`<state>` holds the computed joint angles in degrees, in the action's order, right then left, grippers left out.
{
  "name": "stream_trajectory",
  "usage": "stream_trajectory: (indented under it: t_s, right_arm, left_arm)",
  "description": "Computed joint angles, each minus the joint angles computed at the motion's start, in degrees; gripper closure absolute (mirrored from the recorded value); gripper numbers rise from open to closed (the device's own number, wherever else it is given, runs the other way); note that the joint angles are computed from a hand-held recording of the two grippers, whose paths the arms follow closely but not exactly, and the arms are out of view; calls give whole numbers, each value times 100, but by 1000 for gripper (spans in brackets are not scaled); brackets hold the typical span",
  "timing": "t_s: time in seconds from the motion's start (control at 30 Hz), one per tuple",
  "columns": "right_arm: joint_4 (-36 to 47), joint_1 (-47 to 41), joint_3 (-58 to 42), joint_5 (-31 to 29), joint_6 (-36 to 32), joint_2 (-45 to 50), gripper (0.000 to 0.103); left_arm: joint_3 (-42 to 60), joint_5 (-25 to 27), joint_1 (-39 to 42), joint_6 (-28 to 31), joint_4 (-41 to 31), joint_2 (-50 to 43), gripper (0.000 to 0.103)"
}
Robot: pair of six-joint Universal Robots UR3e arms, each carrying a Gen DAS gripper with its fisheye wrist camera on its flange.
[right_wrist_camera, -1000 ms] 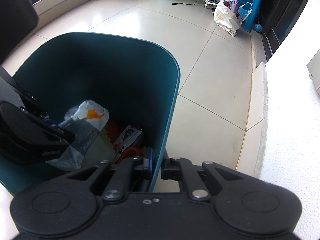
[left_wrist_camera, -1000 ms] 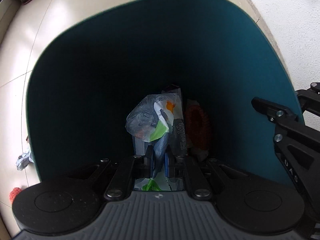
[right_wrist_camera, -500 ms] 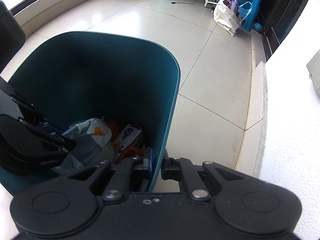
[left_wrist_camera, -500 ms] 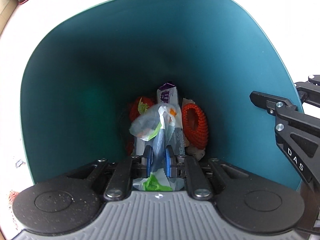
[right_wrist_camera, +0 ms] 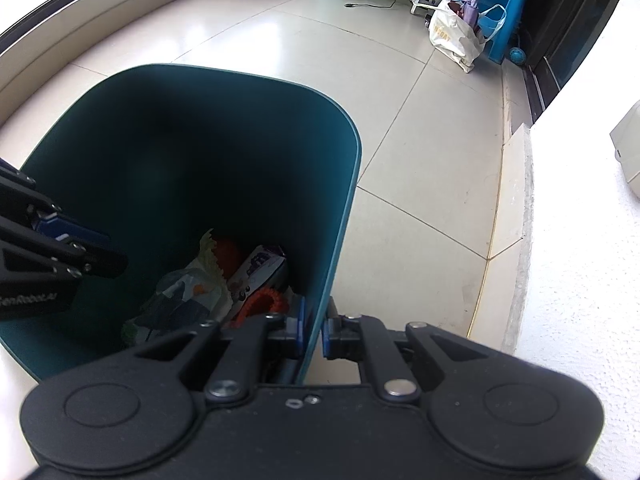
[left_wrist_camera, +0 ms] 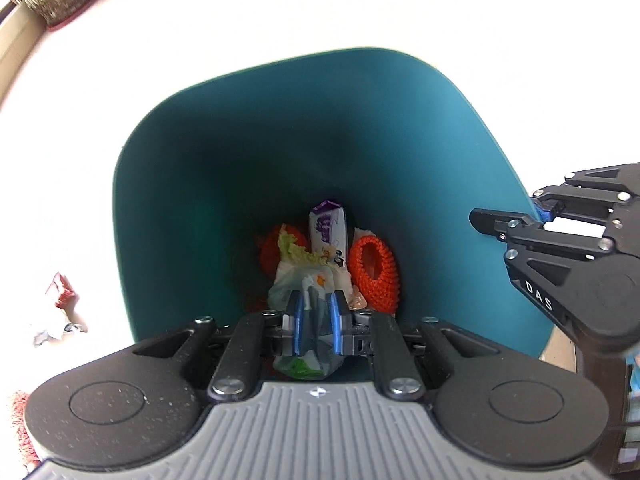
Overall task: Collect trash
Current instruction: 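Open the left tool inside the bin and lift it out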
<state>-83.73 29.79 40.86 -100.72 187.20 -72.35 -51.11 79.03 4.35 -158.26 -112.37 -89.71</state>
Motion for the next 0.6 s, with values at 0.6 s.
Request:
stream_trajectory:
  t_s: [0.6]
  right_arm:
    - [1806, 471, -2745, -640, 233, 1473, 90]
  left_arm:
    - [-259, -1157, 3704, 2014, -905, 1556, 60]
